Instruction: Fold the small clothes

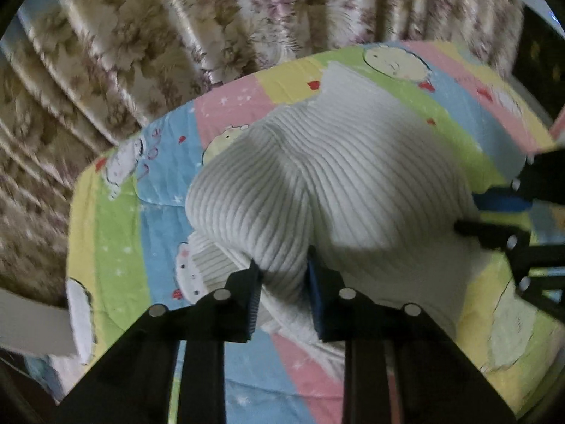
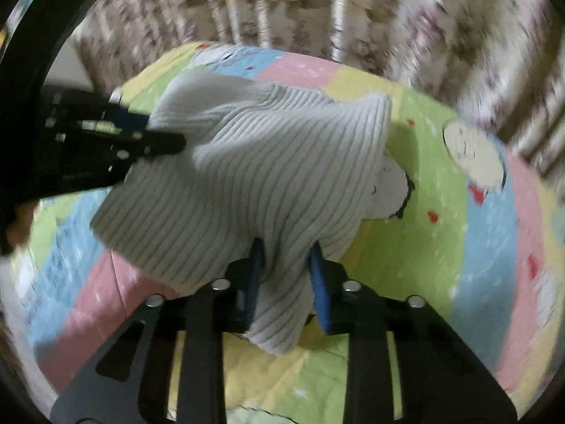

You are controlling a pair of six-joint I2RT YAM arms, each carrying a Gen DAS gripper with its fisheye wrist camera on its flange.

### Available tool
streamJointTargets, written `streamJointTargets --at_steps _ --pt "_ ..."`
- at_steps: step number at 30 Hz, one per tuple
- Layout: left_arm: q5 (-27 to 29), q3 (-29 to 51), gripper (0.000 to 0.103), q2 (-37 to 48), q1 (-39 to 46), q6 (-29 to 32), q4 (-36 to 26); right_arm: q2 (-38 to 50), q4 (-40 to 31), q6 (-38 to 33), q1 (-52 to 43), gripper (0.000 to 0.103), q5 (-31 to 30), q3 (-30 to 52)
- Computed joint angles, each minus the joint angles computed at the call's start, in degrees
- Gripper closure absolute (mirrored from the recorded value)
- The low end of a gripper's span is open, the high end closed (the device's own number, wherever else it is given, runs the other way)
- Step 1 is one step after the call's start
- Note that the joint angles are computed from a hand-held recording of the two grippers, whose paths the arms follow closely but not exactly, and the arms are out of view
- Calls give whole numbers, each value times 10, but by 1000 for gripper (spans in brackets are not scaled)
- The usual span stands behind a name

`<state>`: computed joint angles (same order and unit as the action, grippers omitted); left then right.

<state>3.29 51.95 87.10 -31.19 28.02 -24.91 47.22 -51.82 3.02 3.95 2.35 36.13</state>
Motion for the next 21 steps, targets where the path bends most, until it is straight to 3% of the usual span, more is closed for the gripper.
streamJointTargets --at_steps 5,9,11,14,15,17,21 --pt "5 -107 78 -56 15 78 112 -5 -31 37 154 93 117 -6" --pt "18 -140 73 -64 24 93 167 0 -21 39 188 96 152 -45" --pt "22 -139 67 -74 27 84 161 -16 -2 41 179 96 145 -75" --pt "6 -143 52 -105 21 81 152 -67 -15 26 114 95 84 -64" --pt "7 -144 52 -118 21 83 143 -81 -26 18 88 94 62 -52" --pt "27 -136 51 -145 23 81 106 -79 -33 3 54 83 39 -26" --pt "60 -133 38 -185 10 66 65 -63 -28 -46 -29 72 -16 21"
